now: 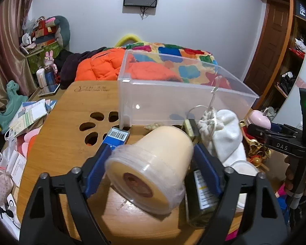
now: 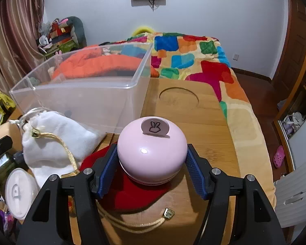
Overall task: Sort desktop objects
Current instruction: 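Grasp the pink fan with the right gripper while the left grasps the cream tub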
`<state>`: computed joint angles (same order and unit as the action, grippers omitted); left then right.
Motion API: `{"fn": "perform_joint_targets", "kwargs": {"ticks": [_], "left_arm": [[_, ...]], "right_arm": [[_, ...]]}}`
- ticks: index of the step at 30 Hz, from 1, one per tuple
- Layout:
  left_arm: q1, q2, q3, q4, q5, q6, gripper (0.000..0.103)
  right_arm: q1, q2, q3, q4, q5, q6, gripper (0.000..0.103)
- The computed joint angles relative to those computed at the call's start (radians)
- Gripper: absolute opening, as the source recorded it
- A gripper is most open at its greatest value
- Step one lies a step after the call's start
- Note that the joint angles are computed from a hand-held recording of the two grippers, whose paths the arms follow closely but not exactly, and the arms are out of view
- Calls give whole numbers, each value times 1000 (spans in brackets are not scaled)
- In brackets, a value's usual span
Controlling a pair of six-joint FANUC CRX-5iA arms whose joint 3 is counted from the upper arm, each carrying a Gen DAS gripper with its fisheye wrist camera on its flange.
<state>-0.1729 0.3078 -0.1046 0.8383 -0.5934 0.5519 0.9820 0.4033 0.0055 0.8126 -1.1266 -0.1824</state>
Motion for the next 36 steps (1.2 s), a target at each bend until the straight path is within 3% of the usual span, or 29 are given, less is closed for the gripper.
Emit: {"fn": "perform_joint_targets", "kwargs": {"ticks": [5,11,16,25,28,31,36], "left_arm": [[-4,-8,-3,32,-4,-38,68],[4,-5,-11,62,-21,-62,69],[-11,-6,-15,15,6,-49,75],[-23,-5,-57,113,46,-115,75],[-15,4,-38,102,17,-94,74],[11,33,12,90,-68,-41,71],[21,39,33,65,-80,-12,69]], "right_arm": [[17,-27,-25,31,-3,-29,61],[36,-35,-25,43,-7,-23,61],[43,-32,-18,40,-3,-7,61],[43,-30,-14,36,21,-1,61],[46,-27,-9,39,26,-2,61],[51,-24,1,49,17,3,61],[56,-31,-2,79,8,-14,61]]}}
